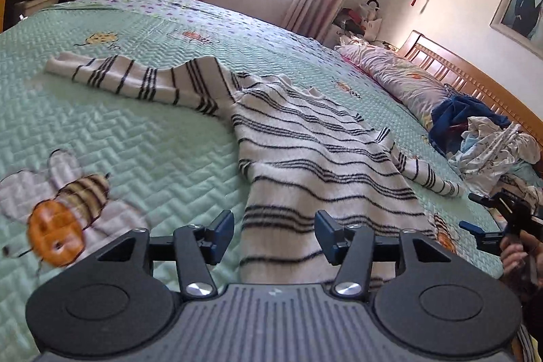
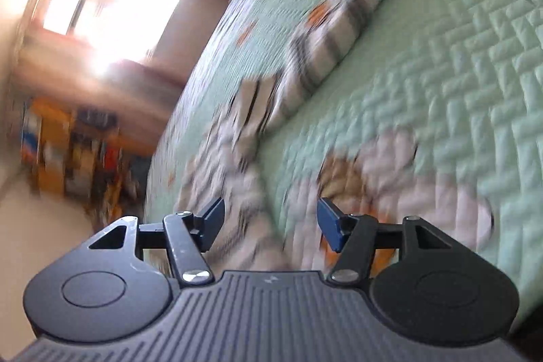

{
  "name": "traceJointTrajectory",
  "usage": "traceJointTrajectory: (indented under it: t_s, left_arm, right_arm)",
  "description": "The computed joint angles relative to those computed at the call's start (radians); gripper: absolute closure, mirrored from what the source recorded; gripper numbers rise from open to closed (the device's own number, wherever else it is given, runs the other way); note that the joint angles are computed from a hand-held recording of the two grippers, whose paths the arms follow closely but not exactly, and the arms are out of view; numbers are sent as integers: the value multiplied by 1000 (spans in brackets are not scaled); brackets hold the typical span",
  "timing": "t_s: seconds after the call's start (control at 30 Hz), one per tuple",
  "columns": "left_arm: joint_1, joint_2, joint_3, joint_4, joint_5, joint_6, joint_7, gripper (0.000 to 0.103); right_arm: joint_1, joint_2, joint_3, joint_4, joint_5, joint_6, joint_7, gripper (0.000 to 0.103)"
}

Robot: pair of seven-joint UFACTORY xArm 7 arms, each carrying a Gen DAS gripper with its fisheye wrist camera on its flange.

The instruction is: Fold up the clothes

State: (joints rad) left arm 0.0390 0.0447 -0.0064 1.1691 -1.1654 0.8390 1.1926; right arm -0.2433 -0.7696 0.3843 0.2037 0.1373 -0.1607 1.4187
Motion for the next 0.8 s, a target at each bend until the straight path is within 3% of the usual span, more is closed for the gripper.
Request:
traceJointTrajectory:
  t_s: [0.2, 0.3, 0.4, 0.47, 0.57, 0.7, 0.8]
  left_arm:
    - [-20, 22, -18, 15, 37, -33, -33, 46]
    - [-25, 43, -25, 32, 73, -58, -72, 45]
    - [-31, 67, -36, 53, 110, -89, -126, 43]
    - [-37, 76, -47, 62, 139, -109, -151, 40]
    - [-46, 86, -62, 72, 172, -125, -165, 40]
    - [-61, 107, -79, 88, 216, -144, -203, 39]
    - [-75, 120, -94, 92, 251, -166, -235, 38]
  right_arm:
    - [-353, 160, 149, -21, 118, -212, 16, 36]
    - [-391, 315, 54, -26, 111, -410, -21, 36]
    - [-364, 394, -134, 12, -49, -469, -103, 36]
    - [-368, 370, -222, 58, -177, -376, -246, 36]
    - [-307, 323, -391, 140, -441, -187, -499, 36]
    - [-96, 283, -643, 234, -716, 13, -854, 36]
    - [44, 325, -736, 324, -799, 151, -1120, 36]
